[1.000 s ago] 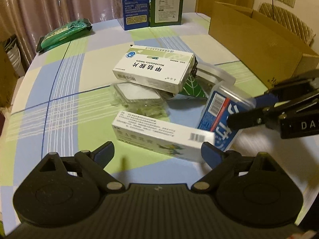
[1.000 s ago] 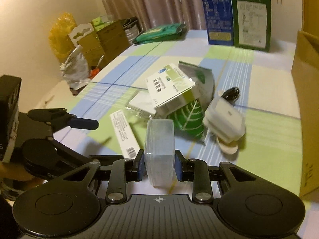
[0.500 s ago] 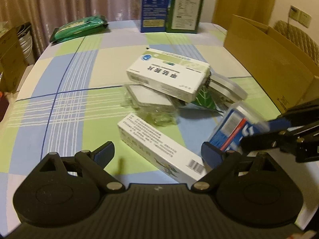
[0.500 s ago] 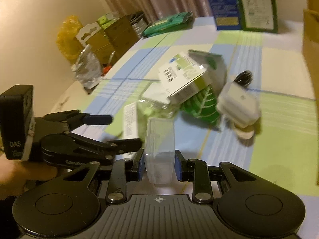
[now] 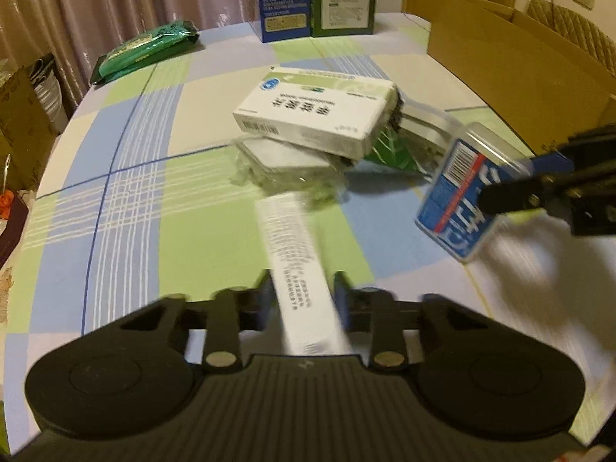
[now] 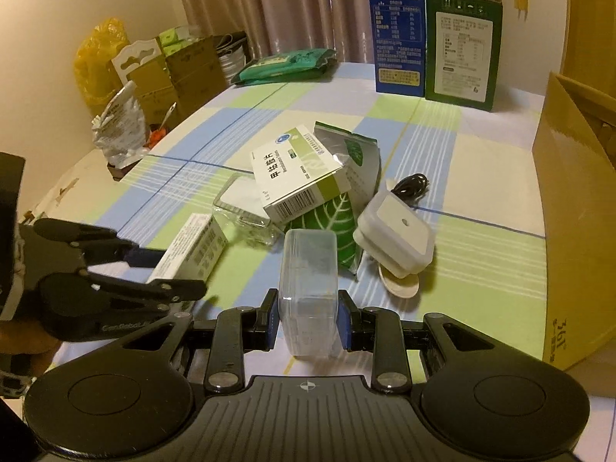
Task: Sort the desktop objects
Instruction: 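Grasp the white medicine box with the left gripper while the right grasps the clear container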
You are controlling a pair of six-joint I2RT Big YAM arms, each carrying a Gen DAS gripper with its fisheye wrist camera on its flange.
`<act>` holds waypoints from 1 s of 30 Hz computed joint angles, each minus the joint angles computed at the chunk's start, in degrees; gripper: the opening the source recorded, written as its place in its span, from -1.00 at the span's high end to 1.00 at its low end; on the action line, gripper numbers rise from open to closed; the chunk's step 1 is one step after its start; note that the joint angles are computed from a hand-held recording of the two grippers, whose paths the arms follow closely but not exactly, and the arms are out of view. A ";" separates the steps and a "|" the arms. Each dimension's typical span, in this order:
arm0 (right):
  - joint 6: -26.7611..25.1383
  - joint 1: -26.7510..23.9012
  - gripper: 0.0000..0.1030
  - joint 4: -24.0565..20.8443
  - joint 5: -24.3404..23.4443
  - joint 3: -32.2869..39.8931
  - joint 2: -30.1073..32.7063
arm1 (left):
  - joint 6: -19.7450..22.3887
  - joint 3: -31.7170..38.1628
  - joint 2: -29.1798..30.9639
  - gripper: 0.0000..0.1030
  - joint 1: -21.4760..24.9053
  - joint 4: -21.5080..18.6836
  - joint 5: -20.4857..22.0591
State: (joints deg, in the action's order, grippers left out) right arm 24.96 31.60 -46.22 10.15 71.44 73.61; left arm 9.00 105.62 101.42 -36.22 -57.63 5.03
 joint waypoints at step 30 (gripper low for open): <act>0.61 1.14 0.10 1.36 3.59 0.18 2.77 | 1.31 -4.19 -3.02 0.55 -1.13 -1.31 0.96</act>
